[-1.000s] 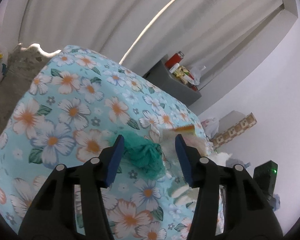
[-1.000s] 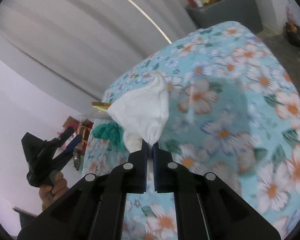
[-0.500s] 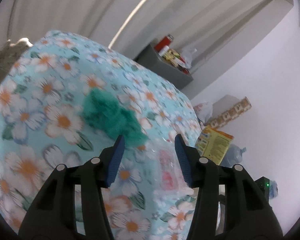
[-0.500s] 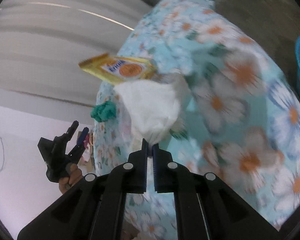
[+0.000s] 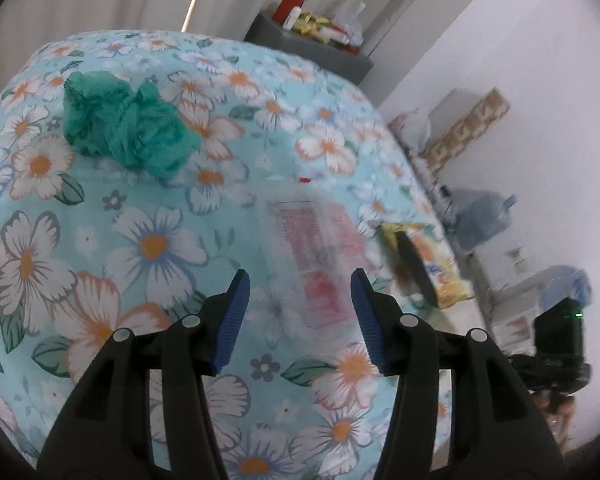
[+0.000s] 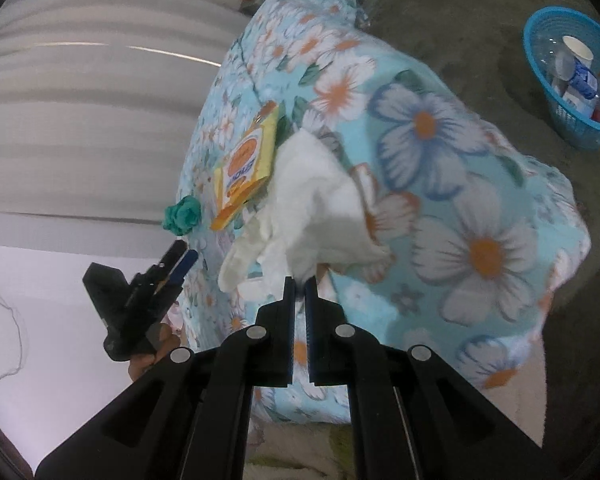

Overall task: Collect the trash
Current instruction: 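Grasp the clear plastic wrapper with the left tool while the right tool holds the tissue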

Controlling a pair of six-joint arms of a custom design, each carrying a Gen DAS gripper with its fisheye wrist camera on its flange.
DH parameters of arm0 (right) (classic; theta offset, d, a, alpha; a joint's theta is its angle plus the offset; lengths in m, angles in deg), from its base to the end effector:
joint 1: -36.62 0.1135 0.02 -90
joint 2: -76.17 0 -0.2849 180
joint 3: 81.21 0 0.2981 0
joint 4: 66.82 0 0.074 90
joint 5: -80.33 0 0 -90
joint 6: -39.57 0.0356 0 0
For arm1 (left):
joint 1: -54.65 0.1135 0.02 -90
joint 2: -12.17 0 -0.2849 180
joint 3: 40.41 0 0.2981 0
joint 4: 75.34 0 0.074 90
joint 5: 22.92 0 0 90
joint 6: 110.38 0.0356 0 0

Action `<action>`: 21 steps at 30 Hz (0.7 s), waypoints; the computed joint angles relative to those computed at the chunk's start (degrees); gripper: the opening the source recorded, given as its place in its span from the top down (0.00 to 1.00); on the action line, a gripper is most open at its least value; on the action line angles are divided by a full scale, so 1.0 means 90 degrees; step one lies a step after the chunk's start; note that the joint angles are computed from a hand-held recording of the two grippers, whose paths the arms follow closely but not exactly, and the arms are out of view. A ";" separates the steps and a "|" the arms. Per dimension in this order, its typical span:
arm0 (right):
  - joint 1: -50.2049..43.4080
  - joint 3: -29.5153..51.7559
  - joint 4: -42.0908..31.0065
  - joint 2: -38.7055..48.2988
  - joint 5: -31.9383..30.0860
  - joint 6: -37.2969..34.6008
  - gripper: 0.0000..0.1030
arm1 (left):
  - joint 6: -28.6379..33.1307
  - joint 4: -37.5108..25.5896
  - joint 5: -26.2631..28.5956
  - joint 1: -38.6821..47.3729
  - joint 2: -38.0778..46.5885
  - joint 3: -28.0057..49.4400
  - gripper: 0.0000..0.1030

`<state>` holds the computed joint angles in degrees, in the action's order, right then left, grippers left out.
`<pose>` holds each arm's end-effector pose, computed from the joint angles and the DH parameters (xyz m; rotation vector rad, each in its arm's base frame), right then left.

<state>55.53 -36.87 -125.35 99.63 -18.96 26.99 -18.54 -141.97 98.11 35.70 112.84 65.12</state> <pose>0.1150 0.0455 0.2665 1.1116 2.1847 1.0297 0.3905 -0.1535 0.3267 0.6529 2.5449 -0.8175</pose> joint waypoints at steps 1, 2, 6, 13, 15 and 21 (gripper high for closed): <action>-0.0010 -0.0042 -0.0114 -0.0173 0.0040 0.0021 0.95 | 0.0020 -0.0062 -0.0123 -0.0040 0.0038 0.0027 0.52; -0.0027 -0.0108 -0.0189 -0.0339 0.0071 0.0056 0.95 | 0.0033 -0.0104 -0.0174 -0.0055 0.0092 0.0062 0.52; -0.0171 -0.0352 -0.0335 -0.0820 0.0052 0.0181 0.95 | 0.0073 -0.0316 -0.0492 -0.0255 0.0319 0.0145 0.52; -0.0500 -0.0796 -0.0226 -0.1286 -0.0272 0.0238 0.95 | -0.0177 0.0114 -0.0908 -0.0603 0.0037 -0.0345 0.54; -0.0523 -0.0879 -0.0294 -0.1461 -0.0301 0.0258 0.95 | -0.0148 0.0274 -0.1118 -0.0755 -0.0109 -0.0538 0.64; -0.0349 -0.0821 -0.0414 -0.1568 -0.0060 0.0227 0.95 | -0.0057 0.0705 -0.1731 -0.1014 -0.0407 -0.0915 0.91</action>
